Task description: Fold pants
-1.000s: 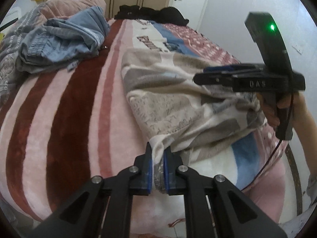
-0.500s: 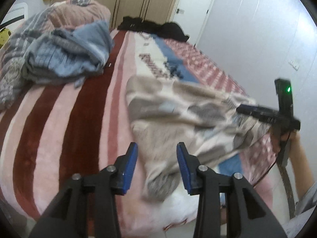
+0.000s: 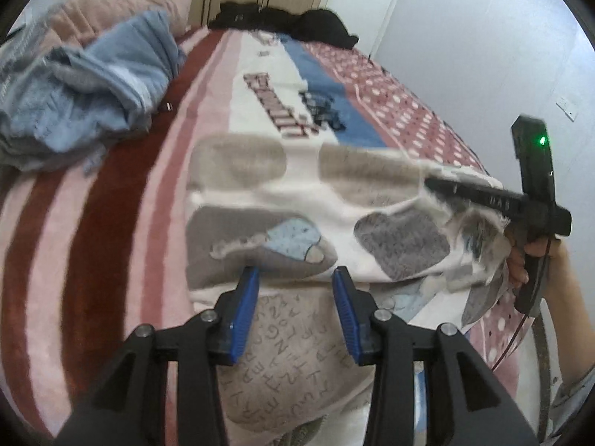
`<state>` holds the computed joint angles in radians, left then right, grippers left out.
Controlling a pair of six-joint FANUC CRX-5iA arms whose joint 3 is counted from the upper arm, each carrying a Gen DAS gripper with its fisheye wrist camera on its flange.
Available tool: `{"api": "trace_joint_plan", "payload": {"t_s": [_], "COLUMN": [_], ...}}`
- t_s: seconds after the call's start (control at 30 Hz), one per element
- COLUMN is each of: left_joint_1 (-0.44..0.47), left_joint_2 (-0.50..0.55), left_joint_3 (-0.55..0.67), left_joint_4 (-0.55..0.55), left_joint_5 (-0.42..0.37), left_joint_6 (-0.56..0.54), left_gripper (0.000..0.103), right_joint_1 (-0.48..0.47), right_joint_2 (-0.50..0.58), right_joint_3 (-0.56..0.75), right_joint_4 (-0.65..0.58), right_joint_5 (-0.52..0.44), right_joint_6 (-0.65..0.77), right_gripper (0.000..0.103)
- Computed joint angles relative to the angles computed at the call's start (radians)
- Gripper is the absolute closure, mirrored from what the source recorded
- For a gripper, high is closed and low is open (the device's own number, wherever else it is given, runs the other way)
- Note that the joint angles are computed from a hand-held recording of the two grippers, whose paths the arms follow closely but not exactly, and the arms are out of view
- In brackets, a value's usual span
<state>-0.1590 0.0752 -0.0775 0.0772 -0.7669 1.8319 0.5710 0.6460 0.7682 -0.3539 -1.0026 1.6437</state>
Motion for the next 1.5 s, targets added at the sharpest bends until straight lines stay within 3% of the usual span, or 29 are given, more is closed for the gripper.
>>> {"api": "trace_joint_plan", "payload": {"t_s": [0.1,0.27,0.3,0.37,0.4,0.47,0.6,0.7,0.9,1.0,1.13,1.2,1.3,1.47,1.5], "left_joint_1": [0.002,0.002,0.001,-0.001,-0.002,-0.007,-0.022,-0.035,-0.046,-0.045,-0.053,-0.058,-0.053,-0.062,-0.066], "left_joint_2": [0.014,0.010,0.008,0.002,-0.009,-0.031,-0.039,-0.030,-0.017,-0.021,-0.050,-0.069,-0.096,-0.097,-0.094], "left_joint_3": [-0.014,-0.023,-0.019,-0.014,-0.021,-0.029,-0.016,-0.005,-0.002,-0.007,-0.011,-0.017,-0.033,-0.018,-0.011], "left_joint_4": [0.009,0.009,0.008,0.005,0.005,-0.001,-0.017,-0.033,-0.058,-0.058,-0.089,-0.108,-0.101,-0.105,-0.110], "left_joint_5": [-0.007,-0.015,-0.023,-0.023,-0.011,0.011,0.018,0.002,-0.038,-0.035,-0.016,0.003,0.044,0.073,0.072], "left_joint_6": [-0.014,-0.012,-0.005,0.010,0.014,0.021,0.034,0.052,0.089,0.108,0.140,0.163,0.178,0.198,0.204], "left_gripper": [0.066,0.062,0.060,0.044,0.042,0.040,0.040,0.040,0.040,0.040,0.038,0.030,0.029,0.029,0.029], "right_joint_1": [0.015,0.016,0.014,0.006,-0.005,-0.029,-0.069,-0.055,-0.003,0.004,-0.061,-0.111,-0.192,-0.304,-0.340], "right_joint_2": [-0.008,0.013,0.012,-0.008,-0.036,-0.082,-0.153,-0.186,-0.287,-0.316,-0.356,-0.401,-0.456,-0.487,-0.475], "right_joint_3": [-0.043,-0.014,-0.006,-0.023,-0.055,-0.106,-0.187,-0.251,-0.447,-0.489,-0.501,-0.547,-0.613,-0.679,-0.673], "right_joint_4": [0.075,0.087,0.078,0.063,0.038,-0.022,-0.137,-0.117,-0.019,-0.005,-0.131,-0.190,-0.244,-0.293,-0.348], "right_joint_5": [0.086,0.056,0.032,0.017,0.027,0.040,0.000,0.003,0.148,0.173,0.150,0.169,0.185,0.197,0.188], "right_joint_6": [-0.065,-0.073,-0.066,-0.064,-0.053,-0.023,0.059,0.076,0.098,0.103,0.109,0.099,0.042,-0.035,-0.015], "right_gripper": [0.088,0.087,0.084,0.078,0.067,0.057,0.057,0.060,0.064,0.063,0.063,0.061,0.054,0.052,0.054]}}
